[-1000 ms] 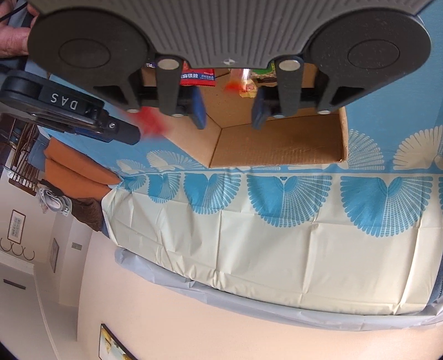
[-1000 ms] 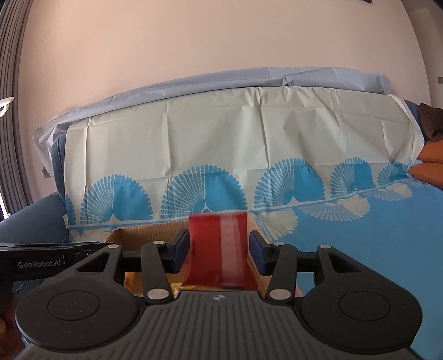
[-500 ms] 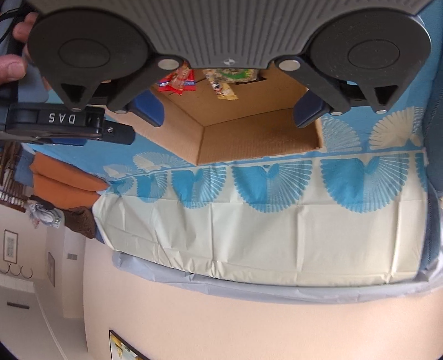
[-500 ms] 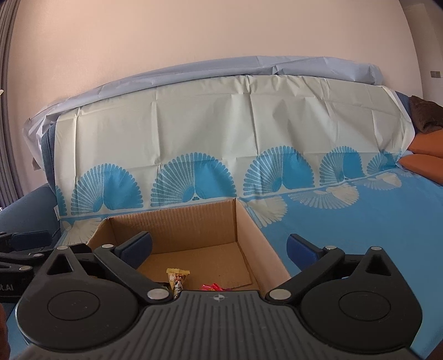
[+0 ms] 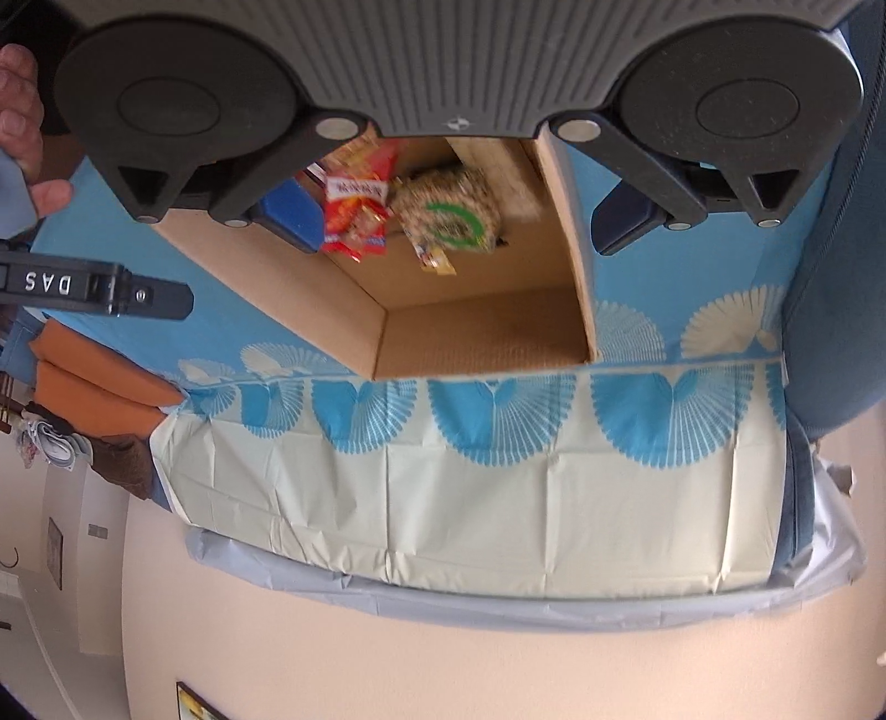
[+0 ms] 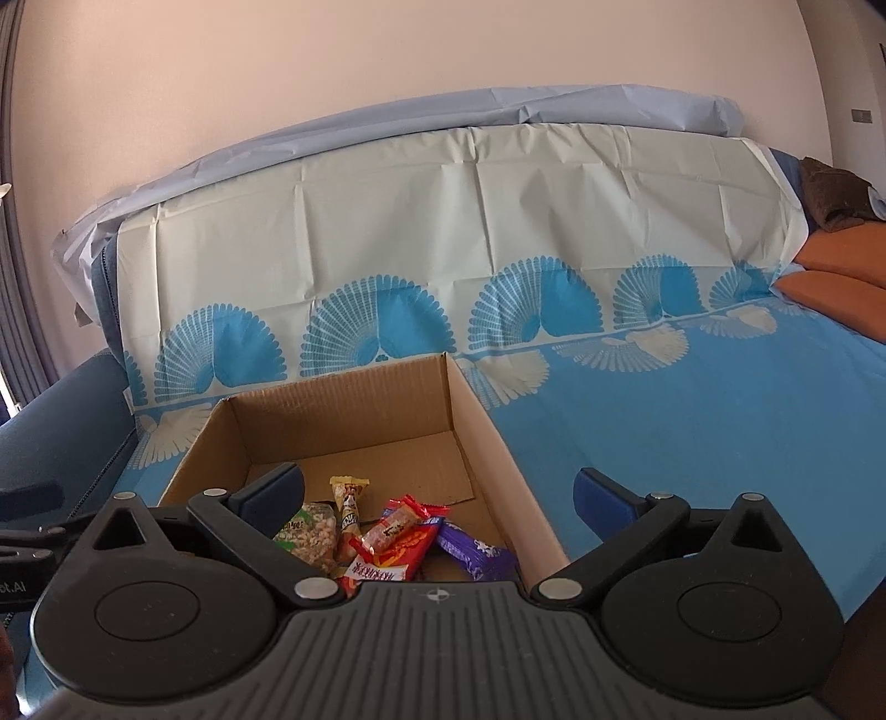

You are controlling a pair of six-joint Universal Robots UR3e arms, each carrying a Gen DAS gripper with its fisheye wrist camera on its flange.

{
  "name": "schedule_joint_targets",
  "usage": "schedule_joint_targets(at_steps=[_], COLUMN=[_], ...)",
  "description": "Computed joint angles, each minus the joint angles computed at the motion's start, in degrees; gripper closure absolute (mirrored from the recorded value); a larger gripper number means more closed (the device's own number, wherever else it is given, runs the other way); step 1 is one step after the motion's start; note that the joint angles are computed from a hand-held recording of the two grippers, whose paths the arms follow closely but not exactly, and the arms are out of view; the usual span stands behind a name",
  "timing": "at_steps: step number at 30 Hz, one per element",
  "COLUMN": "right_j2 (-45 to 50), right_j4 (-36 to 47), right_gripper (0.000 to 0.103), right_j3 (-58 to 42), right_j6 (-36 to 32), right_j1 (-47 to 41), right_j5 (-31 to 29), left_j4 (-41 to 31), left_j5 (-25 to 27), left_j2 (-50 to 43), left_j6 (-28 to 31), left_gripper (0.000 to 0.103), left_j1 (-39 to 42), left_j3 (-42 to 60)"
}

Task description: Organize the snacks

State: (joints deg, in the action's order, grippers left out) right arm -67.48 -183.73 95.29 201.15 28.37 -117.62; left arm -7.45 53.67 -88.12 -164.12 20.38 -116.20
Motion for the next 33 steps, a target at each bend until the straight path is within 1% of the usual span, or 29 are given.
schedule_joint_targets(at_steps=[2,6,8,11,14,17,24,33], right_j2=[-2.6,-4.7,-3.8,-1.7,0.1,1.0,2.2,2.9], right_j4=[-1.4,-2.7,-0.4,3.9,5.8,6.0,7.4,7.7], right_gripper=[0.001,0.001,0.001,0.001,0.001,0.001,0.001,0.001], right_j3=[3.3,7.0,5.4,1.5,-1.3,-2.6,-4.6,-5.4], right_j6=[1.0,2.5,2.2,0.5,-2.2,-4.1,-4.5,-5.6], right_j1=[0.2,-0.3,-0.6,-0.6,0.4,1.3,1.7,2.0], right_j5=[0.6,2.9,3.5,4.1,3.1,2.3,2.1,1.9], left_j4=[-1.5,-6.3,-9.2,-12.8,-16.1,-16.0,-15.4,-17.0], left_j5=[0.6,4.8,5.7,8.9,9.8,10.4,11.0,10.1], left_j2=[2.9,5.5,5.1,2.0,-0.2,-1.5,-1.8,-1.9], left_j6=[-0.9,-3.5,-3.8,-3.9,-5.5,-6.7,-6.3,-7.0], left_gripper=[0.0,0.0,0.0,0.0,0.0,0.0,0.0,0.0], left_j1=[0.0,-1.5,-1.9,-3.3,-3.3,-3.6,-4.6,-3.9], left_j3=[-2.0,-2.2,-1.0,2.9,6.0,7.2,7.5,8.2])
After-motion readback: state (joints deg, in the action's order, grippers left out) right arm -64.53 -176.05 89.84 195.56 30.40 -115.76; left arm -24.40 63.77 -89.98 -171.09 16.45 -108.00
